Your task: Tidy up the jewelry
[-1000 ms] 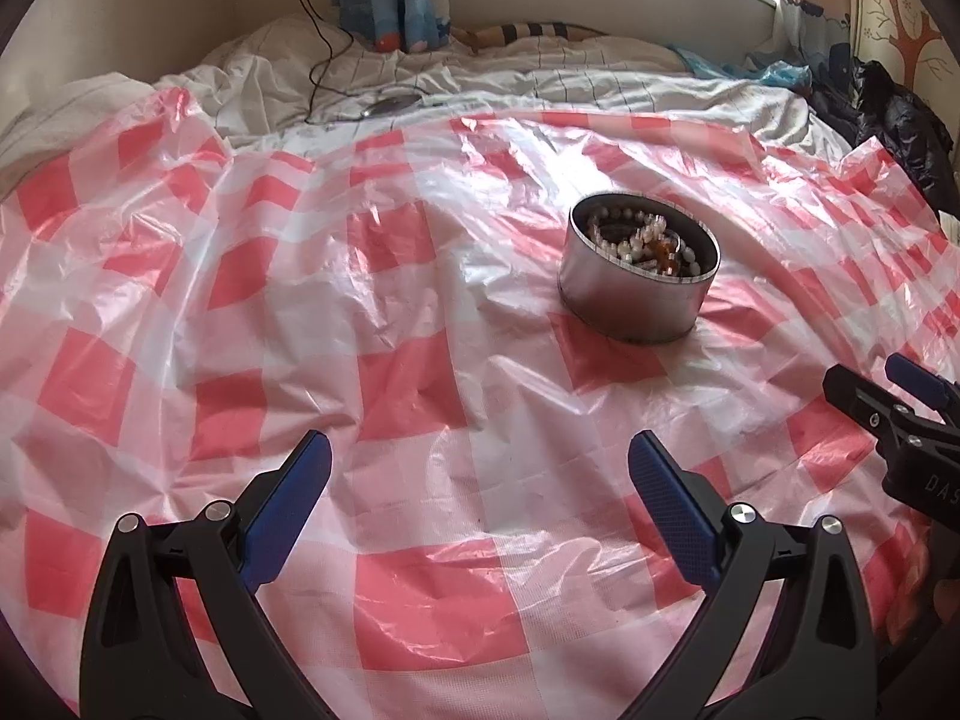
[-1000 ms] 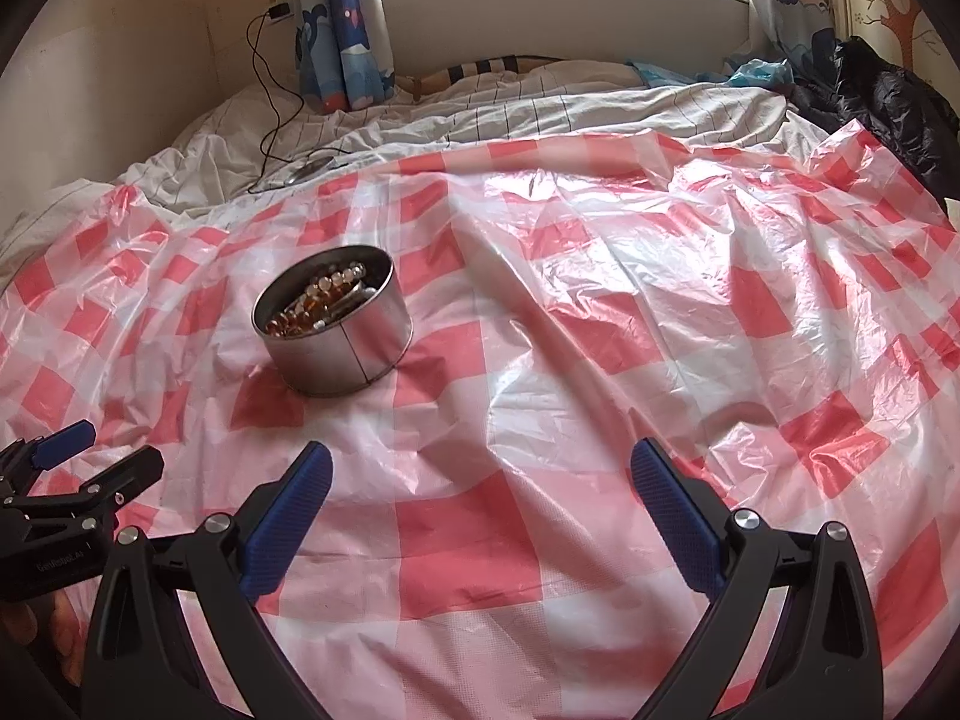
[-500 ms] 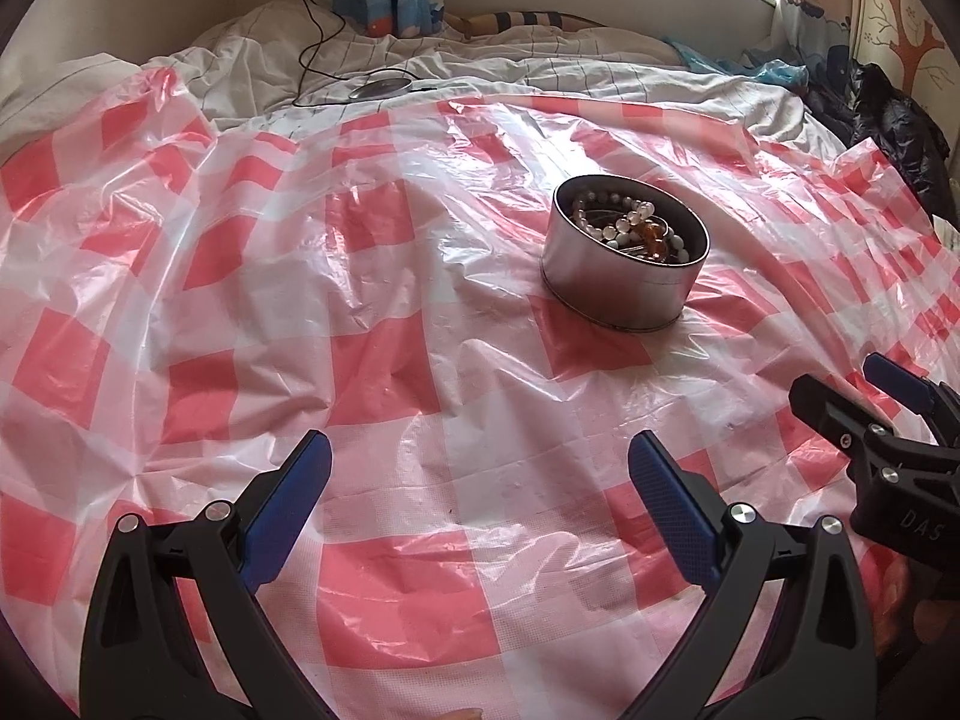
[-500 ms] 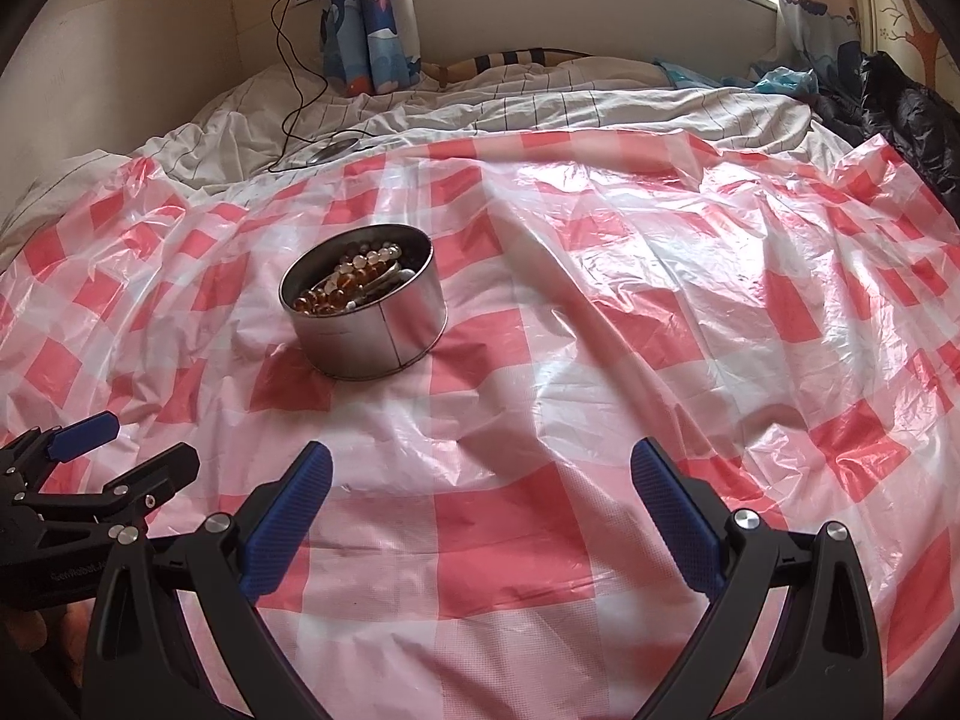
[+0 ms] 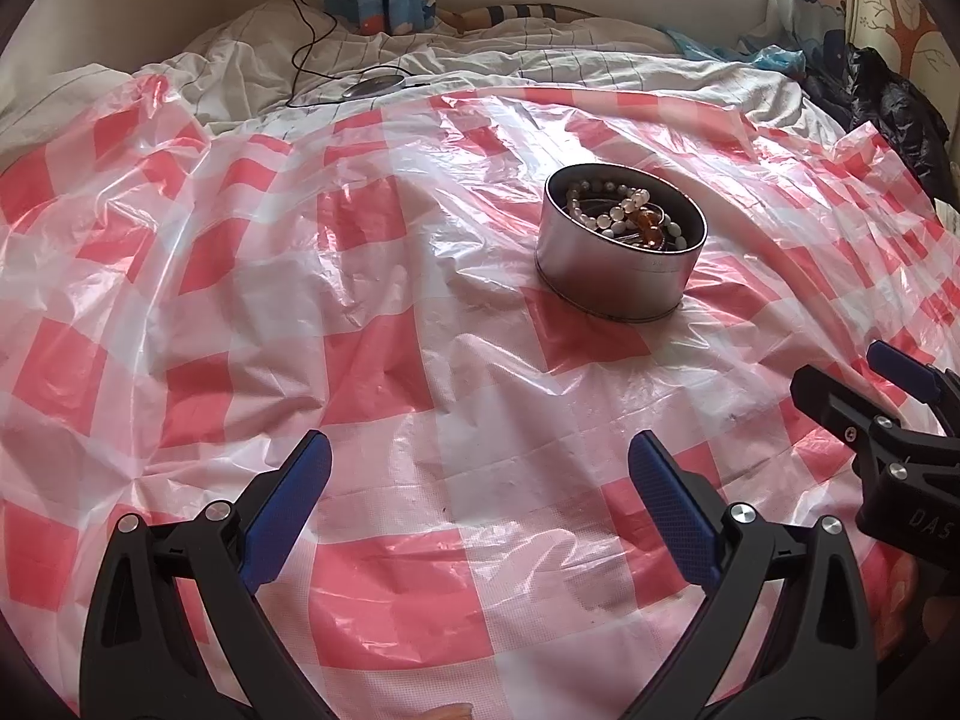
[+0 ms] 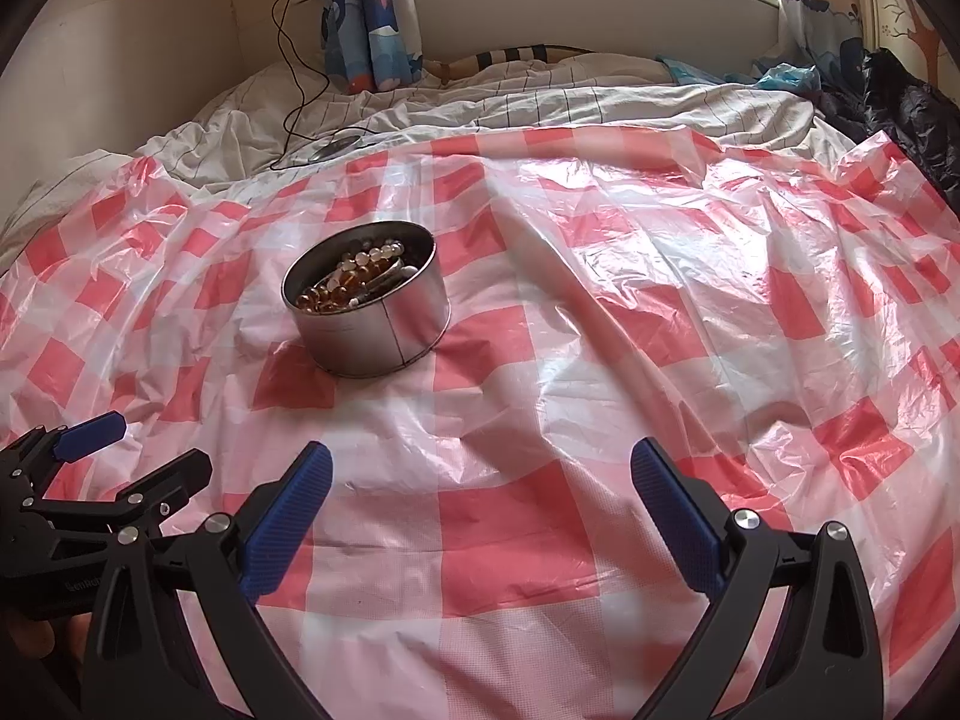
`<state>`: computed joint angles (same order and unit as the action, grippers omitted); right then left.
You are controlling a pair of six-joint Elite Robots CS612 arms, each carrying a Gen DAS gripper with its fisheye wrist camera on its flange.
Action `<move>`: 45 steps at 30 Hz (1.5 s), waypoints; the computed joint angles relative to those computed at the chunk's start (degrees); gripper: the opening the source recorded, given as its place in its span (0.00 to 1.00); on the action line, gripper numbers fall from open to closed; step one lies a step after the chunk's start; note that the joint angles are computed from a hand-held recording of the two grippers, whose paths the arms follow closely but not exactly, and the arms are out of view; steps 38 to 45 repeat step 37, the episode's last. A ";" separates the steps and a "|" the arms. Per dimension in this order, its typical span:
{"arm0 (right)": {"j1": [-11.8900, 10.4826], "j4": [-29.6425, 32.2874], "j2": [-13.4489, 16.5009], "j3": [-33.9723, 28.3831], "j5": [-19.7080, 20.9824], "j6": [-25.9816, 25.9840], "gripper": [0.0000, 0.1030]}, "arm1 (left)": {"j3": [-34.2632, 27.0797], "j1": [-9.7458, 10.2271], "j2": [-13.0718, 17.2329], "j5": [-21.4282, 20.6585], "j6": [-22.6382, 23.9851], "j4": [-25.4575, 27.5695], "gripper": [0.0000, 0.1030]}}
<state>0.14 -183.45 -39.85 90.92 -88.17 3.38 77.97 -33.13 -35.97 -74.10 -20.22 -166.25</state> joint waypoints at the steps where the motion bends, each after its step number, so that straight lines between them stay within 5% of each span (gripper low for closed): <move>1: 0.01 -0.03 0.01 -0.01 -0.07 -0.01 0.93 | 0.01 -0.01 -0.01 -0.12 0.14 0.04 0.93; 18: 0.06 0.24 0.06 -0.13 -0.05 -0.02 0.93 | -0.28 0.14 -0.05 -0.52 -1.16 1.17 0.93; 24: 0.05 0.32 0.18 -0.16 -0.01 -0.12 0.93 | 1.24 -0.28 -0.65 1.17 0.53 -2.60 0.93; 31: 0.05 0.06 0.28 -0.16 -0.06 -0.27 0.93 | 0.11 0.68 -0.45 -0.64 -3.80 2.40 0.93; 45: 0.07 0.13 0.26 -0.16 -0.08 -0.24 0.93 | -0.10 0.63 -0.38 -0.01 -4.00 3.30 0.93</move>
